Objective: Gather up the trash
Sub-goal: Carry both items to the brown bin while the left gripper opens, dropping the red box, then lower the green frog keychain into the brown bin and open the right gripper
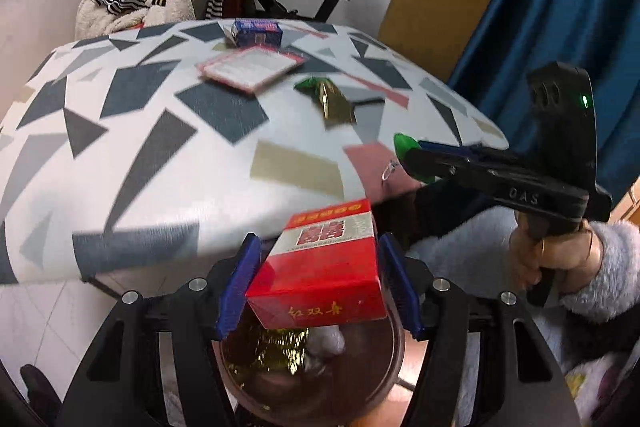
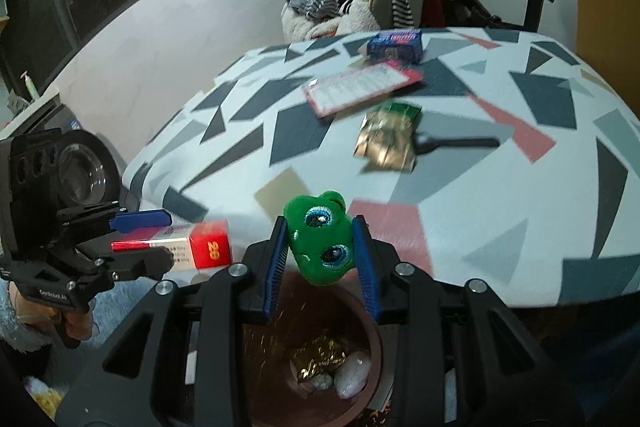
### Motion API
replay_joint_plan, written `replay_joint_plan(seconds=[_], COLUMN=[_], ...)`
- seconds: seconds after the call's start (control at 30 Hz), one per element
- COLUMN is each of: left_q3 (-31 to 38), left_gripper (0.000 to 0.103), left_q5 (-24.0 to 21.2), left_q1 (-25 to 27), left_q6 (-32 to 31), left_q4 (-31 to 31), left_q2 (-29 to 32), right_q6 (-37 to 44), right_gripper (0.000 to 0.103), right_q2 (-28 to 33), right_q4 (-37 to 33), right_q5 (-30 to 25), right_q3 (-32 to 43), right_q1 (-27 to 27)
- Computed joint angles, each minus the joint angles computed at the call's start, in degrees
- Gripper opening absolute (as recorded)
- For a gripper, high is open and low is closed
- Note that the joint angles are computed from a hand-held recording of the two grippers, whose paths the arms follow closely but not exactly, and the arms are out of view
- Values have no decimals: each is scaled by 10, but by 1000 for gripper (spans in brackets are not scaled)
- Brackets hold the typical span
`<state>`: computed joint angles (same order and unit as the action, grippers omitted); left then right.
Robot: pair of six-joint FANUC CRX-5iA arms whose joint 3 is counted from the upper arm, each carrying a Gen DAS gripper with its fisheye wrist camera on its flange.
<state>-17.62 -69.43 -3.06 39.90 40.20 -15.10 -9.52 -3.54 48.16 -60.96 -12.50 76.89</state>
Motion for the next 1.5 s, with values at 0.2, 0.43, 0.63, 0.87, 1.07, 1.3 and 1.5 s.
replay_joint_plan(seconds=[0.2, 0.43, 0.63, 0.87, 1.07, 1.3, 1.5], left_q3=[-28, -38, -34, -46, -66, -95, -108], left_gripper=[60, 59, 64, 81, 91, 95, 97], left_q5=[-16, -15, -18, 21, 75, 127, 152], left_q1=[2, -17, -24, -6, 31, 72, 94], left_q6=[-10, -8, 0, 27, 48, 41, 35], left_q4=[-42, -97, -107, -80, -53, -19, -9], left_q2=[-15, 1, 12, -12, -60, -113, -137], right_q6=[8, 32, 31, 48, 135, 244, 300], right_gripper=[35, 35, 35, 35, 35, 35, 36], right_q2=[15, 28, 30, 40, 73, 126, 157], right_q4=[-21, -42, -49, -63, -120, -213, -271], right_q5=[11, 25, 32, 39, 42, 17, -19], right_q3=[4, 9, 8, 12, 50, 117, 162], right_q1=[8, 8, 7, 6, 0, -10, -14])
